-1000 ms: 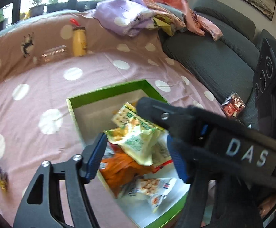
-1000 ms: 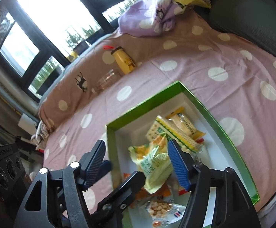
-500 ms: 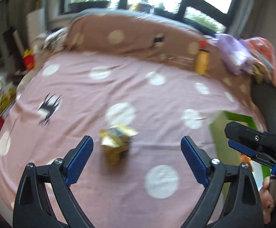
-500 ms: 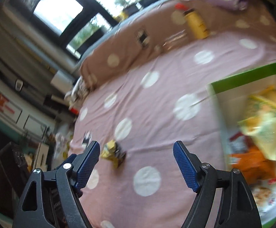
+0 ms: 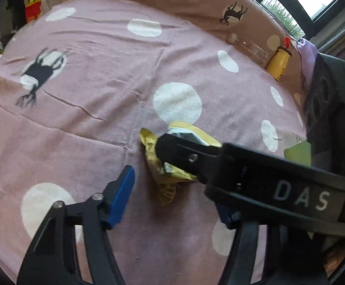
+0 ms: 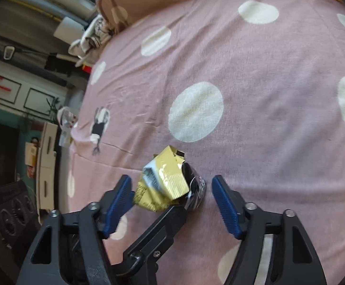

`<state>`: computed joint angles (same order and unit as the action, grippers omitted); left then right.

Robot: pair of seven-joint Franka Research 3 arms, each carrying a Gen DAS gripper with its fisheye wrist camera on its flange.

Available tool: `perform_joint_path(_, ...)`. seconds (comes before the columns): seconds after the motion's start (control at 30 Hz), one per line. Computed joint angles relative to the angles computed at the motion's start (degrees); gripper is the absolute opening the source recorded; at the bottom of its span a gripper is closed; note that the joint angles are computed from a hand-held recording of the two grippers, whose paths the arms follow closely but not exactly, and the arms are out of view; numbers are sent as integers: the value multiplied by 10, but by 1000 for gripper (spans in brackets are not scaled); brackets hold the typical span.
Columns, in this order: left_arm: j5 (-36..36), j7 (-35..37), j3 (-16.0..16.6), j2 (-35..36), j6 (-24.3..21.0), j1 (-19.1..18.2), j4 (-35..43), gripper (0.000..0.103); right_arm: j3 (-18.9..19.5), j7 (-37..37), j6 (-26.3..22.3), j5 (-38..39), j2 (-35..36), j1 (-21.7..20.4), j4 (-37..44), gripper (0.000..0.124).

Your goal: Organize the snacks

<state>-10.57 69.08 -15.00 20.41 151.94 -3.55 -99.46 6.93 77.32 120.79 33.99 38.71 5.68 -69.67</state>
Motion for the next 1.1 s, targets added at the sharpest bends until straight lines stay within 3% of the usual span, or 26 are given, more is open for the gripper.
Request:
perform_joint_path(0.2, 3, 12, -5, -9, 12, -4, -7, 34, 4, -41, 62, 24, -51, -3, -78, 51)
perform_joint_path(0.3, 19, 24, -11, -39, 54, -19, -33, 33, 5, -86, 122, 59, -120, -14, -162, 51)
perform_joint_path(0.47, -16, 108, -57, -64, 122, -30, -50, 33, -15, -160, 243, 143, -267, -27, -331, 51)
perform_joint_path(0.67, -45, 213, -102, -41, 123, -65, -5, 34, -69, -211, 335, 222, -389, -31, -470, 51)
perform_joint_path(0.8, -64, 261, -127, 7, 97, -83, 48, 35, -99, -183, 372, 216, -414, -35, -512, 51)
perform_joint_path(0.87, -44, 257, -116, 34, 77, -107, 83, 38, -111, -184, 374, 226, -417, -41, -520, 51)
perform_joint_path(0.9, -34, 250, -110, 44, 64, -116, 99, 46, -114, -179, 375, 225, -418, -43, -523, 51)
perform_joint_path(1.0, 38, 178, -56, 59, 54, -168, 125, 80, -115, -83, 403, 138, -422, -54, -539, 53)
perform_joint_path(1.03, 52, 160, -49, 60, 59, -174, 125, 89, -113, -45, 423, 102, -425, -58, -546, 66)
perform_joint_path(1.1, 51, 155, -63, 65, 53, -165, 132, 91, -115, -28, 451, 94, -433, -57, -561, 84)
